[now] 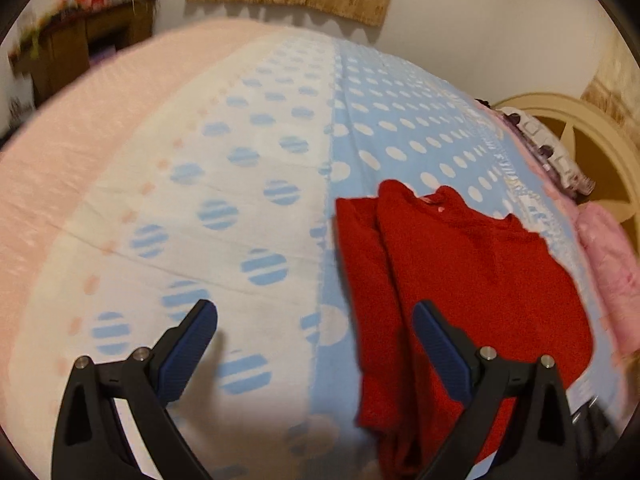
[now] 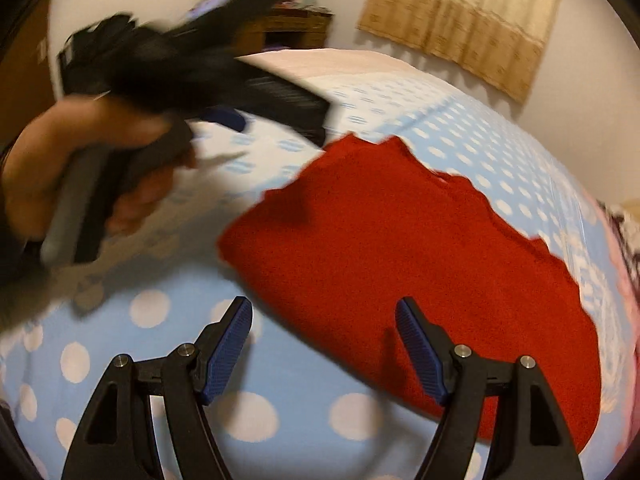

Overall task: Fold small clothes
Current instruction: 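Grasp the folded sweater edge with the right tool while the left tool grasps its corner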

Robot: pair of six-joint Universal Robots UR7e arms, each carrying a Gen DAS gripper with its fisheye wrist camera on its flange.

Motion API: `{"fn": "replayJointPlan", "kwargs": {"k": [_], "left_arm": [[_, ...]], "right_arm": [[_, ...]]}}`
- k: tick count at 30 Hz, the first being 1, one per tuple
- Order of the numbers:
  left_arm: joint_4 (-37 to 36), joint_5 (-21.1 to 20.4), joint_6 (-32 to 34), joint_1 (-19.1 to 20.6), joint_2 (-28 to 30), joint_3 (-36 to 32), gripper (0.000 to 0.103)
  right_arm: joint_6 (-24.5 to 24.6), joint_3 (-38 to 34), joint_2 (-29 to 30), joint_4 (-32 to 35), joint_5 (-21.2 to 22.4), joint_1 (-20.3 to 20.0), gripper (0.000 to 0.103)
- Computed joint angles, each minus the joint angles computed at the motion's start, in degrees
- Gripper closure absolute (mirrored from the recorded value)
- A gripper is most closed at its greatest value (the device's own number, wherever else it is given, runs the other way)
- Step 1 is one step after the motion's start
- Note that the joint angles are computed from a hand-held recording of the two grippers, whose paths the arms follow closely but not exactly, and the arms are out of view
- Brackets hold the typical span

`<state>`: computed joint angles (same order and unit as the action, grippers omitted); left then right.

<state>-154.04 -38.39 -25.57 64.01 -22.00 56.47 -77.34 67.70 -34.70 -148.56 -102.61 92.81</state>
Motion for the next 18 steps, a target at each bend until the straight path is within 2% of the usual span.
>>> {"fn": "replayJointPlan", "kwargs": {"k": [4, 10, 14, 16, 18], "left_arm": [[0.92, -1.56, 0.3, 0.58, 1.05, -2.03, 0.004], [-0.42, -4.42, 2.84, 0.97, 2.49, -4.81, 0.004], [1.44, -7.35, 3.87, 1.79, 4.18, -8.75, 0.004], [3.65, -8.86, 3.15, 2.28, 5.08, -11.02, 0.007], [5.41, -10.82, 2.65, 2.77, 5.9, -13.02, 0.017]], "right_arm": [[-3.42, 1.94, 0.73, -4.2, -0.39, 0.38, 0.028], [-4.9, 1.97, 2.41, -7.77, -1.32, 0.98, 0.028], [-6.24, 2.47, 3.08, -10.3, -1.3, 1.13, 0.028], [-7.61, 3.42, 3.3, -12.42, -1.51, 1.09, 0.033], [-8.66, 3.62, 3.55, -13.46, -1.33, 0.95, 0.036]]}}
